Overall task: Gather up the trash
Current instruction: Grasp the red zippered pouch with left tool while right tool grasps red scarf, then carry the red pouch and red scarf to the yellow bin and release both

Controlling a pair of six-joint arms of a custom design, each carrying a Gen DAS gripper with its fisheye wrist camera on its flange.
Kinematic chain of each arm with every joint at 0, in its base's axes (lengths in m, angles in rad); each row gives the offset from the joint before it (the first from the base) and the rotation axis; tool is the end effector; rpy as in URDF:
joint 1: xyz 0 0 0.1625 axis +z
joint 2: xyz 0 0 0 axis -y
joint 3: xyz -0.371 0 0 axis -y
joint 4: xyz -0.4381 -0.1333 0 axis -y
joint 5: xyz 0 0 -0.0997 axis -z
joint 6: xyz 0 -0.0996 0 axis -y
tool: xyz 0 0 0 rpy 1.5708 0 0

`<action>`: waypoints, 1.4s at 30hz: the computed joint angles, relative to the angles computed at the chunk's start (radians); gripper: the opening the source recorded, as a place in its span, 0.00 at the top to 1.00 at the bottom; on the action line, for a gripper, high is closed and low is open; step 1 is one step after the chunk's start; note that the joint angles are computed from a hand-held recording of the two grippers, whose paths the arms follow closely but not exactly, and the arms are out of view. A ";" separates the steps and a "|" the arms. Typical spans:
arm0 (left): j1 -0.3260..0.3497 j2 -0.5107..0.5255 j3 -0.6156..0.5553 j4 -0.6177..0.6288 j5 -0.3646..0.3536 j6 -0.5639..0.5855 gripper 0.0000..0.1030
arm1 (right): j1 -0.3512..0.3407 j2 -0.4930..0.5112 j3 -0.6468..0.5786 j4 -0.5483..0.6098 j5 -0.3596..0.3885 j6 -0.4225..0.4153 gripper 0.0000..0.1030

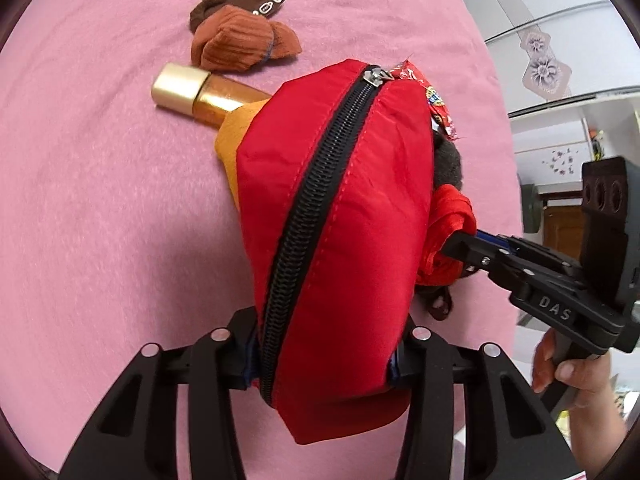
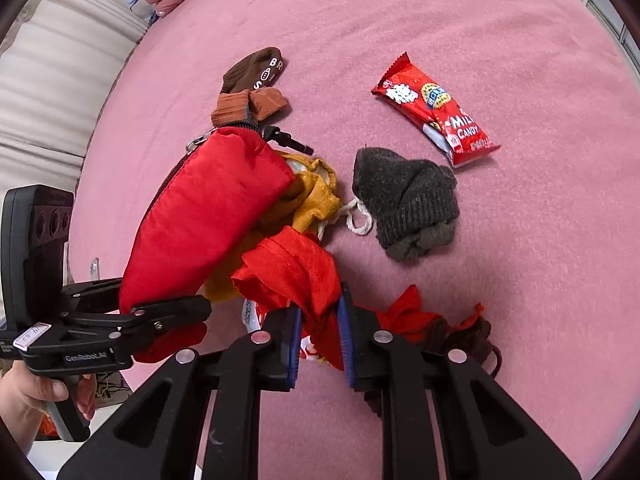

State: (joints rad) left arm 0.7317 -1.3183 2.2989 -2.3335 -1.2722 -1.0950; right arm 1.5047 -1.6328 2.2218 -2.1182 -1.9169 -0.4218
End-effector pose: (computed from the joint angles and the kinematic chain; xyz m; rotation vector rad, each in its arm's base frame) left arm -0.1988 -0.3971 0.0433 -0.3104 2.7723 -0.1722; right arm 0.0704 -0.4426 0.1917 0.5073 -2.7643 -0.1754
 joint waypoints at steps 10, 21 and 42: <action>-0.092 -0.032 0.000 0.058 0.038 -0.055 0.61 | 0.012 -0.111 0.033 0.043 0.025 0.008 0.85; -0.238 -0.027 -0.041 0.112 0.048 -0.112 0.63 | 0.000 -0.315 0.052 0.153 0.075 -0.004 0.85; -0.357 0.448 -0.425 0.013 -0.045 0.000 0.65 | -0.324 -0.636 -0.093 0.347 0.185 -0.171 0.85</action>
State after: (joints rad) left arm 0.3746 -0.8699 1.8741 -2.3209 -1.3177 -1.0951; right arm 1.1811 -2.2691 2.1290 -1.7710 -1.7317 -0.5930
